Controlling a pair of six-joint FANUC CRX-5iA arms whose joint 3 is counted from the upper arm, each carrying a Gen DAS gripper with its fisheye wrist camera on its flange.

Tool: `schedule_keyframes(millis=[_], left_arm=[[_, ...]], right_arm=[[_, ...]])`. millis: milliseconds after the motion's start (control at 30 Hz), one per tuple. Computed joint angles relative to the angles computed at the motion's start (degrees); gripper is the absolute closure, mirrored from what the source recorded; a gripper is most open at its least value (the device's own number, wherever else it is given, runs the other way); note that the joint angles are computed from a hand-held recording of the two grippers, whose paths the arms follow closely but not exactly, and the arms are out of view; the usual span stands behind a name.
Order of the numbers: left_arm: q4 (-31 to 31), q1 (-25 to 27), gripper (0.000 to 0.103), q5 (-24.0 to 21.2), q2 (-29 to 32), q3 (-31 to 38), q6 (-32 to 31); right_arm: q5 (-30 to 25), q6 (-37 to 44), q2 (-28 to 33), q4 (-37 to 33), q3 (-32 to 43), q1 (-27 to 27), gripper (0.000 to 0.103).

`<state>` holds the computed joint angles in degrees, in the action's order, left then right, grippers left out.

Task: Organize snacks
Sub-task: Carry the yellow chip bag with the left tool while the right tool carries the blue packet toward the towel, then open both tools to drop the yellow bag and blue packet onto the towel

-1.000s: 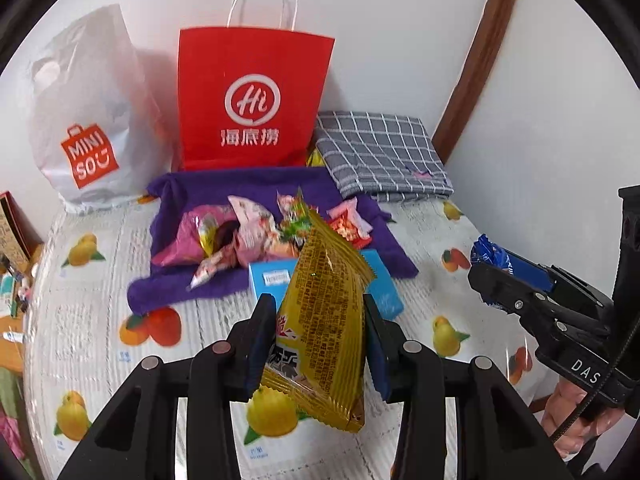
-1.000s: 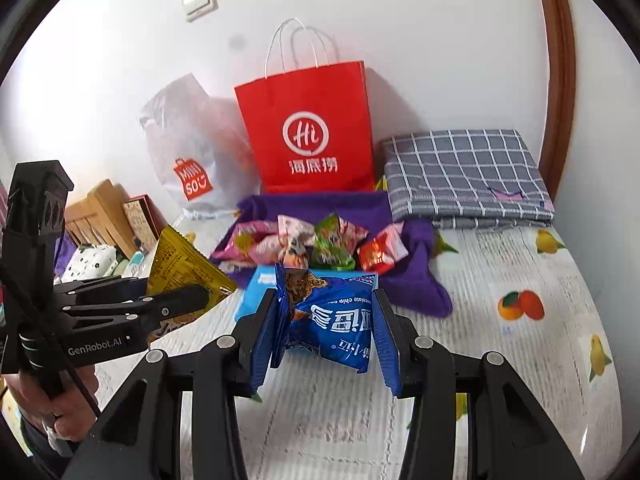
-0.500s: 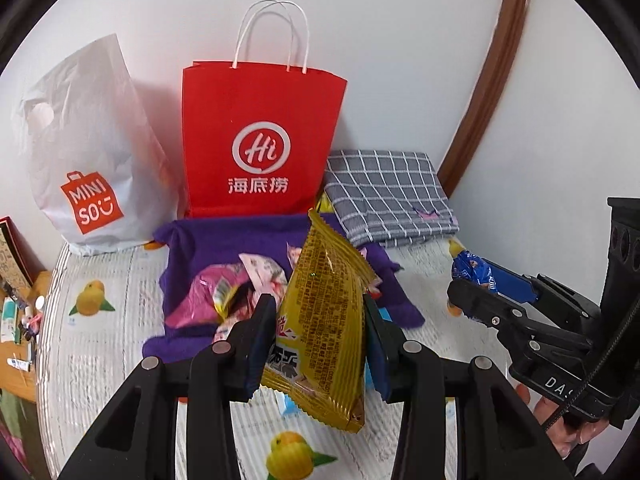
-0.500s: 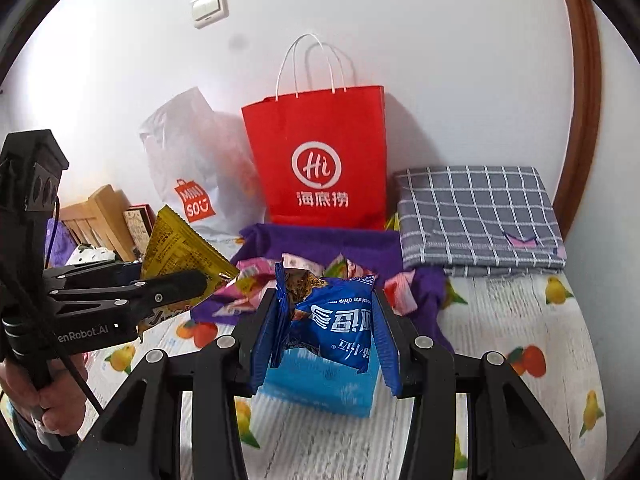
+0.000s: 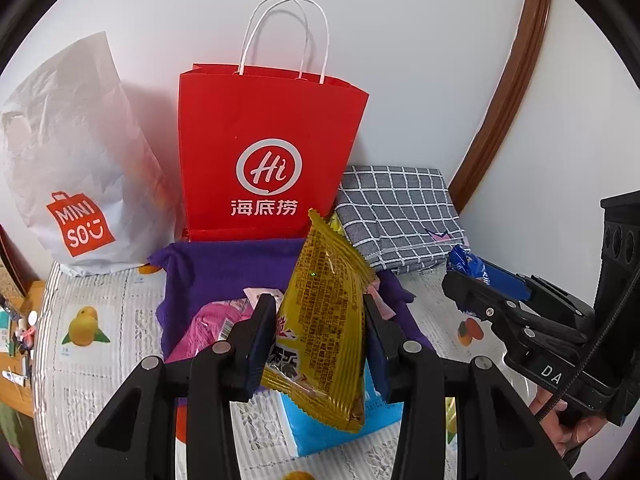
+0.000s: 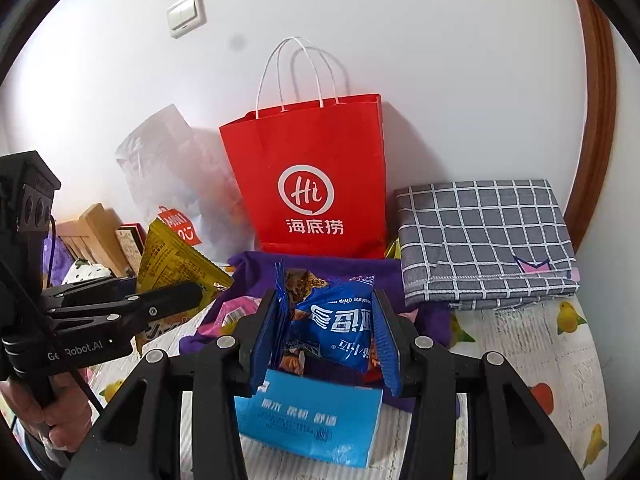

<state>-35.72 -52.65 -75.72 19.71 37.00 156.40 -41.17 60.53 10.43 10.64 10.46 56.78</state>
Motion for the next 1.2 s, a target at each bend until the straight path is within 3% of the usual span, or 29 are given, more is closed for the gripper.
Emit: schedule_keyframes(millis=[433, 567, 1200], left_arm=[[3.40, 4.79, 0.063, 3.26, 0.06, -2.88, -1.28], [3.03, 5.31, 0.063, 4.42, 0.35, -2.30, -2.71], [8.49, 10.27, 0.063, 6.11, 1.28, -6.67, -4.21]], right_arm=[[-1.62, 4.47, 5.80, -6.35, 6.30, -2.50, 0.058], [-6.23, 7.21, 9.01, -9.88, 11.18, -3.88, 0.058], [-11.56, 12.54, 17.28, -10.16, 19.19, -5.38, 0.058]])
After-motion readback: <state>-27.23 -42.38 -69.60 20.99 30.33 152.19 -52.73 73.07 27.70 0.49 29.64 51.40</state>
